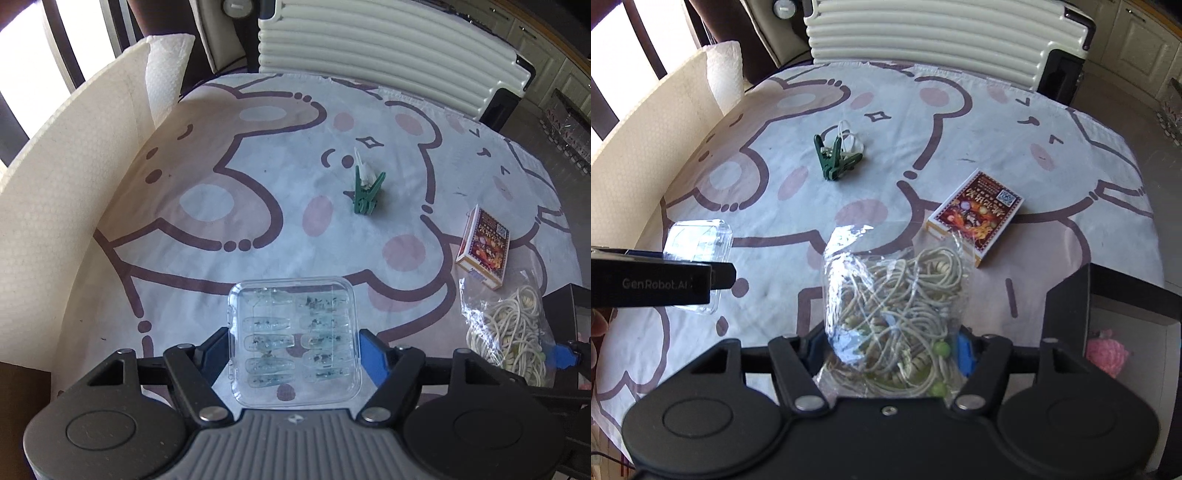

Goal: Organize objects
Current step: 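Lift the cable bag and plastic case and carry both toward the black box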

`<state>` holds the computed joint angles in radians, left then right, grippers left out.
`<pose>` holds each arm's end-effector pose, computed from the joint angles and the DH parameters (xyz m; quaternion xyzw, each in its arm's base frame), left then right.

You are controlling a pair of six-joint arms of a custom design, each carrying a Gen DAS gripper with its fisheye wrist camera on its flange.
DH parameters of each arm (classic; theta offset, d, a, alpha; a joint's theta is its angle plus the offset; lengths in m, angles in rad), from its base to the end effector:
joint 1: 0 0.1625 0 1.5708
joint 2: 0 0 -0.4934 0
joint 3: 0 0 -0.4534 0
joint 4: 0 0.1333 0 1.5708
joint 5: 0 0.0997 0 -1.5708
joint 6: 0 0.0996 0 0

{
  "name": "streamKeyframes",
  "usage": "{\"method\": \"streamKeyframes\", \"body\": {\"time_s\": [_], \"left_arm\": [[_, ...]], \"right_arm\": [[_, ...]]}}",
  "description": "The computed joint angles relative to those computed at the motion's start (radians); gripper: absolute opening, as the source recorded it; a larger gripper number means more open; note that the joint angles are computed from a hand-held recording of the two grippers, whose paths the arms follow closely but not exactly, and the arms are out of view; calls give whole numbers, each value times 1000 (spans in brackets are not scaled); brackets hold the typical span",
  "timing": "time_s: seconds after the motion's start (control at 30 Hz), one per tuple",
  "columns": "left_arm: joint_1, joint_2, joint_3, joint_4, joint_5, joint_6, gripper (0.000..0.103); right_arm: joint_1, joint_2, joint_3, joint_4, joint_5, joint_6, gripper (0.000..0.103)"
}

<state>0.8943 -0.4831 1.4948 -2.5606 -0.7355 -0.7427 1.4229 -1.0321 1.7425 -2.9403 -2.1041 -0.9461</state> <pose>-0.3241 -0.7345 -0.0617 -0.0258 0.9136 -0.2567 0.3142 -0.0255 -0.7324 0.2836 0.2761 -0.8742 0.1369 0.3753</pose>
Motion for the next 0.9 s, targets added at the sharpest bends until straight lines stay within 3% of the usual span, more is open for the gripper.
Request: {"method": "streamKeyframes", "body": {"time_s": [0.9], "left_arm": [[-147,-109,183,-132,121,-75,73]], "right_arm": [[39,-214,174,-134,139,16,66]]}}
